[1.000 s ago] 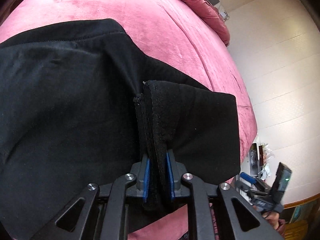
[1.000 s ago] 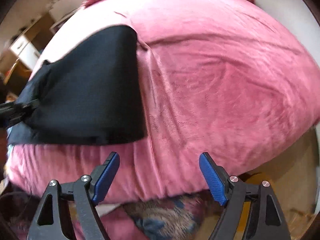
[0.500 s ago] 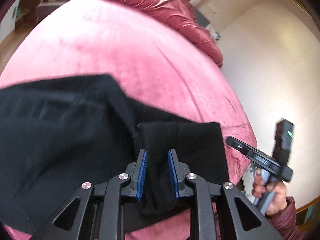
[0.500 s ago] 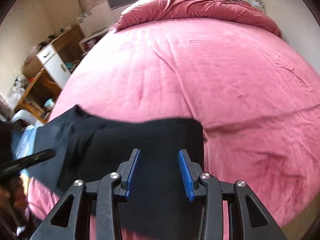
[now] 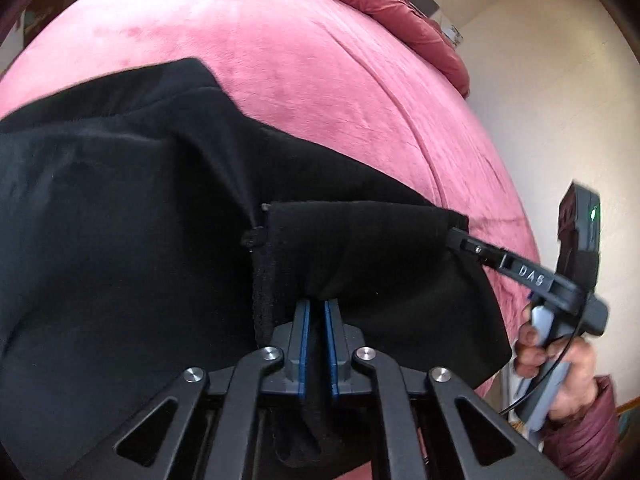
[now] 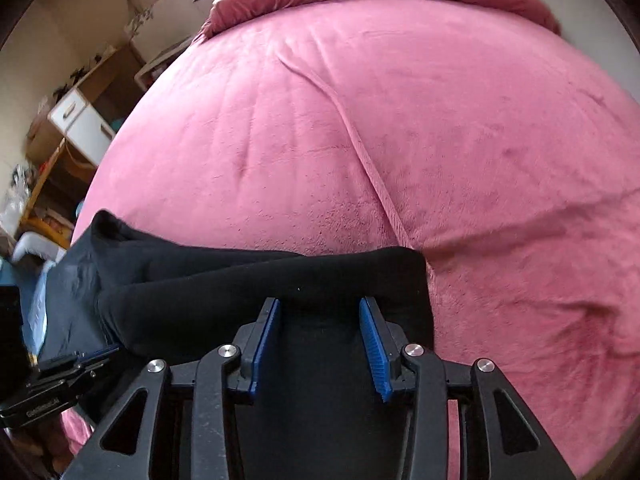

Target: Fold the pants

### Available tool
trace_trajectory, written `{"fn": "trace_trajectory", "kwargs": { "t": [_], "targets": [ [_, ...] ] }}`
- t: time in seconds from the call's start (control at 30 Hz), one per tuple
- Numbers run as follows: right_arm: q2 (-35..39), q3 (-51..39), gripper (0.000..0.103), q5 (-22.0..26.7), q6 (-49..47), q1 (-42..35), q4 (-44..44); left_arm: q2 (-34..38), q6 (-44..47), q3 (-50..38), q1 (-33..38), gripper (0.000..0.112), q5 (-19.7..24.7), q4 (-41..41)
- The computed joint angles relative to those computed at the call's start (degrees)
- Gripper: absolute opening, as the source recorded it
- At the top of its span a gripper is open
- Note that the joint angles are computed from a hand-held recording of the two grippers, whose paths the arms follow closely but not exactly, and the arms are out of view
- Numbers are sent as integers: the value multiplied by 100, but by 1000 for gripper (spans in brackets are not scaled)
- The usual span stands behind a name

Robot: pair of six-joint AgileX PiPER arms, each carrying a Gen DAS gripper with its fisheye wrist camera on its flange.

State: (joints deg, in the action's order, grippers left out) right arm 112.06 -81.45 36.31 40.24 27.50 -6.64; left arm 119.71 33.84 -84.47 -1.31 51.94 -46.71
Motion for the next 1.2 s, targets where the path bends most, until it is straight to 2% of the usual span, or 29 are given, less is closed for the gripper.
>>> {"fn": "trace_trajectory", "kwargs": {
  "t": [0.13, 0.2, 0.23, 0.27, 0.33, 0.4, 0.53, 0.63, 0.87, 1.0, 1.07, 1.2],
  "targets": [
    [-46, 123, 42, -87, 398, 146, -440, -117, 72, 42, 182, 6, 217, -53],
    [-123, 83, 43, 50, 389, 175, -485, -233, 153, -5, 404, 10, 438, -87],
    [-175, 52, 44, 134, 420, 201, -560, -347, 263, 80, 516, 16, 488, -164],
    [-276, 71, 46, 202, 617, 282, -769, -431, 353, 217, 590, 18, 454, -257],
    [-384, 91, 59, 280, 975, 437, -1151, -646, 351, 436, 925, 19, 510, -268],
    [-480, 51, 62, 578, 1558, 794, -1868, -775, 276, 574, 1300, 19, 612, -199],
    [-659, 129, 63, 538, 1859, 1246, -2065, -836, 39, 706, 2355, 25, 1001, -215],
    [-679, 182, 63, 178, 1489, 1527, -1543, -834, -191, 729, 3395, 27, 1231, -222],
    [-171, -237, 63, 274, 1281, 2212, -1288, -517, -944, 715, 5592, 27, 1530, -199],
    [35, -410, 65, 270, 1121, 2209, -938, -425, -983, 942, 5971, 27, 1534, -338],
    [77, -444, 65, 317, 1175, 2237, -945, -382, -1093, 894, 5871, 27, 1562, -399],
    [17, -296, 69, 262, 1295, 2179, -898, -163, -994, 827, 5544, 28, 1315, -534]
  ]
}}
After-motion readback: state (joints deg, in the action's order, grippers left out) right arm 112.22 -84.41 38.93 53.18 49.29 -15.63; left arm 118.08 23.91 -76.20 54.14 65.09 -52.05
